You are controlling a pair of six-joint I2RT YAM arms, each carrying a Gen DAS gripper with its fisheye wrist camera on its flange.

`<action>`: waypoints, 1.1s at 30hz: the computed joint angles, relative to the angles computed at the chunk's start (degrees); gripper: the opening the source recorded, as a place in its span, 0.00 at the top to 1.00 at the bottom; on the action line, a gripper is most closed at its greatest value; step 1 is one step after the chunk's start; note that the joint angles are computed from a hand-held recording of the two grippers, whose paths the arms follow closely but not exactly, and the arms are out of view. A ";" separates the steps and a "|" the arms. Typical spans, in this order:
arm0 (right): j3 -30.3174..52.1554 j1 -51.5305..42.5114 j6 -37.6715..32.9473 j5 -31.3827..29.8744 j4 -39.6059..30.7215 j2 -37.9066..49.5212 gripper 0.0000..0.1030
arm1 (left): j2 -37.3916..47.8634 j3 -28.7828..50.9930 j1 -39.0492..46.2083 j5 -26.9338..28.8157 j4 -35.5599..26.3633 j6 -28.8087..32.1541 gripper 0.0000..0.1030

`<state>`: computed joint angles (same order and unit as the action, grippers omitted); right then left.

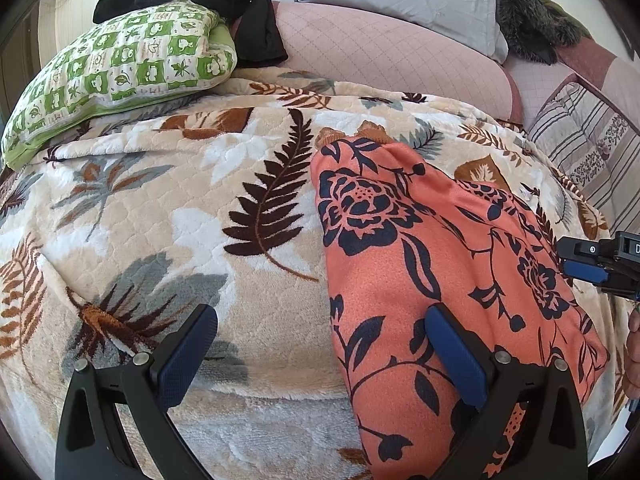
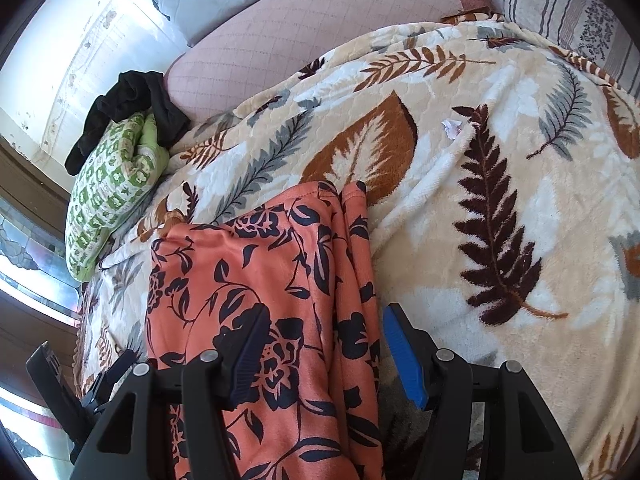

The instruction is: Fold small clothes

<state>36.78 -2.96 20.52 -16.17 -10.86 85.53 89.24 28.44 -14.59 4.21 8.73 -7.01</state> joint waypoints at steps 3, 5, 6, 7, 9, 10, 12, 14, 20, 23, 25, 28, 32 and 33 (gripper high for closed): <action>0.41 -0.83 -0.81 -1.53 -0.53 0.93 0.39 | 0.31 0.15 0.23 0.63 -0.14 -0.32 0.00; 0.40 -1.03 -0.99 -1.72 -0.63 1.17 0.39 | 0.41 0.16 0.32 0.89 -0.12 -0.41 0.00; 0.42 -1.14 -1.14 -1.73 -0.71 1.24 0.39 | 0.41 0.16 0.32 0.89 -0.12 -0.41 0.00; 0.50 -1.29 -1.32 -1.82 -0.82 1.31 0.39 | 0.41 0.14 0.31 0.82 -0.07 -0.36 0.00; 0.44 -1.33 -1.45 -1.96 -0.96 1.25 0.39 | 0.44 0.13 0.31 0.79 0.01 -0.35 0.00; 0.45 -1.36 -1.60 -2.00 -1.07 1.30 0.39 | 0.48 0.14 0.32 0.80 0.03 -0.35 0.00; 0.50 -1.53 -2.06 -1.98 -1.34 1.48 0.39 | 0.40 0.14 0.39 0.88 -0.08 -0.30 0.00; 0.61 -1.52 -2.45 -2.04 -1.64 1.83 0.39 | 0.40 0.14 0.39 0.88 -0.08 -0.30 0.00; 1.11 -2.16 -3.42 -4.65 -2.29 3.41 0.39 | 0.39 0.15 0.47 1.00 -0.13 -0.25 0.00; 1.22 -2.37 -3.58 -4.93 -2.34 3.84 0.39 | 0.59 0.29 0.45 1.16 -0.19 -0.43 0.00; 1.26 -2.62 -3.65 -5.28 -2.33 3.99 0.39 | 0.85 0.50 0.42 1.46 -0.29 -0.69 0.00; 1.05 -2.92 -3.59 -5.93 -2.24 3.89 0.39 | 1.29 1.47 1.68 3.86 -1.74 -0.49 0.00; 0.71 -3.28 -3.98 -6.10 -2.14 3.06 0.39 | 2.52 4.59 6.66 15.47 -6.39 0.69 0.00; -0.10 -3.39 -3.70 -5.85 -1.49 1.65 0.39 | 2.62 4.99 7.64 18.23 -7.02 0.81 0.00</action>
<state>36.68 -6.35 16.82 -22.02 -12.35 87.17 91.86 33.43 -6.95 22.44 1.70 -6.20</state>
